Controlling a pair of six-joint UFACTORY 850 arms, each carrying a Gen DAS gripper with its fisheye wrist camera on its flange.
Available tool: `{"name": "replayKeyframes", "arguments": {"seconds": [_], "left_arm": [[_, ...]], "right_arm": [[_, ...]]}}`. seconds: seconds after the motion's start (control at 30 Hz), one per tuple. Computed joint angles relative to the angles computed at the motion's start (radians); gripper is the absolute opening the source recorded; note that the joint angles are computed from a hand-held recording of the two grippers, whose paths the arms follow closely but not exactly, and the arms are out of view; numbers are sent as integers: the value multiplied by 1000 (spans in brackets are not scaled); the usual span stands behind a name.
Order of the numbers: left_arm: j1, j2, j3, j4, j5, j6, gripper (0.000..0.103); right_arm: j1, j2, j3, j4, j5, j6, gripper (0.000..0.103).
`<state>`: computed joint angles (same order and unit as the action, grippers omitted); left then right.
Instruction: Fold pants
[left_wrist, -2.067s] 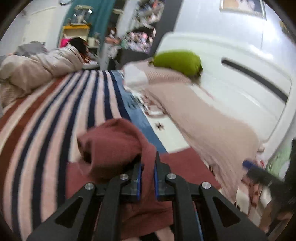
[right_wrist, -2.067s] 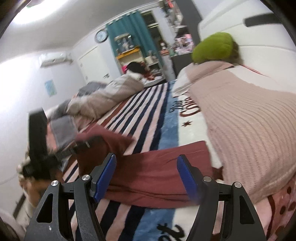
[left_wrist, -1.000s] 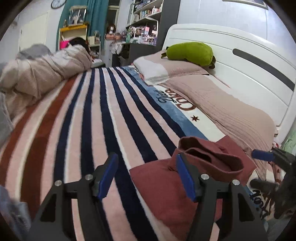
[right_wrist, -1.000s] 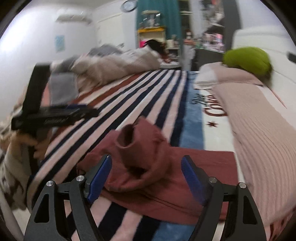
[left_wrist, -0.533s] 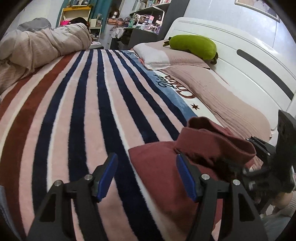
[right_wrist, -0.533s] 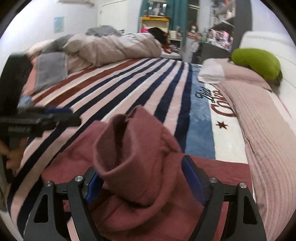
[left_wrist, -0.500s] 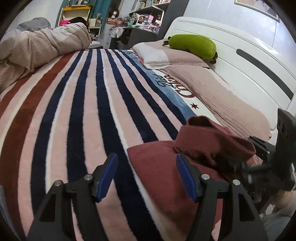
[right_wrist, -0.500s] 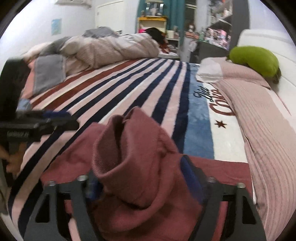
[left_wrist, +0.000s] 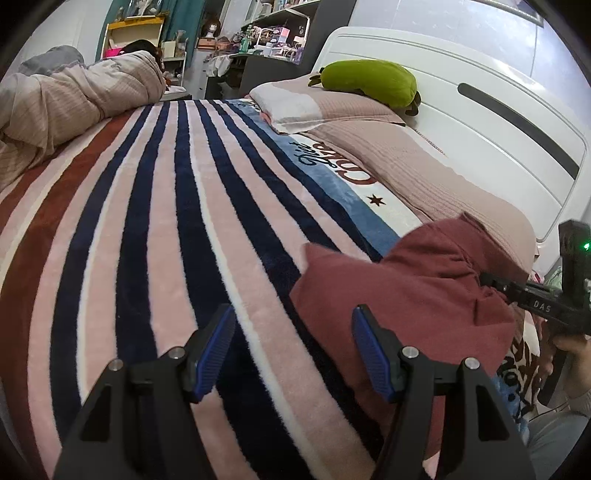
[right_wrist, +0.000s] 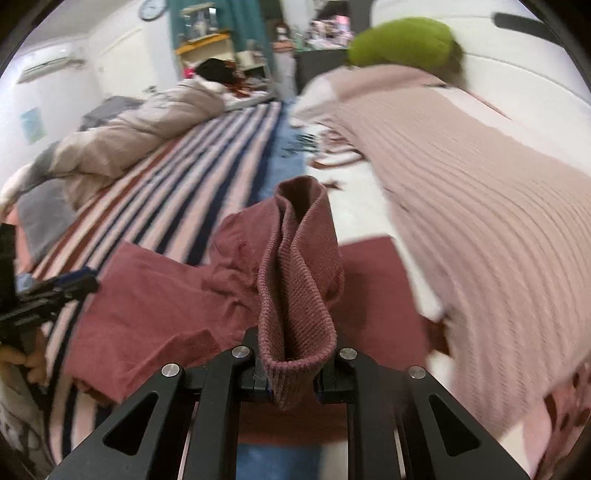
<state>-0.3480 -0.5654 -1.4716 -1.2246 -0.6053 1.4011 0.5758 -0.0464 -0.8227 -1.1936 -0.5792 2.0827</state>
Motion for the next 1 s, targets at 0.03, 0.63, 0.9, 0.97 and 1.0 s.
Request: {"name": "replayKeyframes", "arguments": {"seconds": [0.03, 0.63, 0.9, 0.97, 1.0], "left_arm": [[0, 0, 0, 1, -1, 0, 62], [-33, -6, 12, 72, -110, -1, 62], [-31, 0, 22, 64, -108, 13, 62], [-32, -2, 18, 66, -108, 10, 62], [-32, -2, 19, 66, -105, 10, 62]], "right_arm": [[-8, 8, 15, 31, 16, 0, 9], [-20, -56, -45, 188, -193, -179, 32], [9, -24, -48, -5, -232, -90, 53], [-29, -63, -85, 85, -165, -217, 55], [-44, -94, -103, 120, -164, -266, 55]]}}
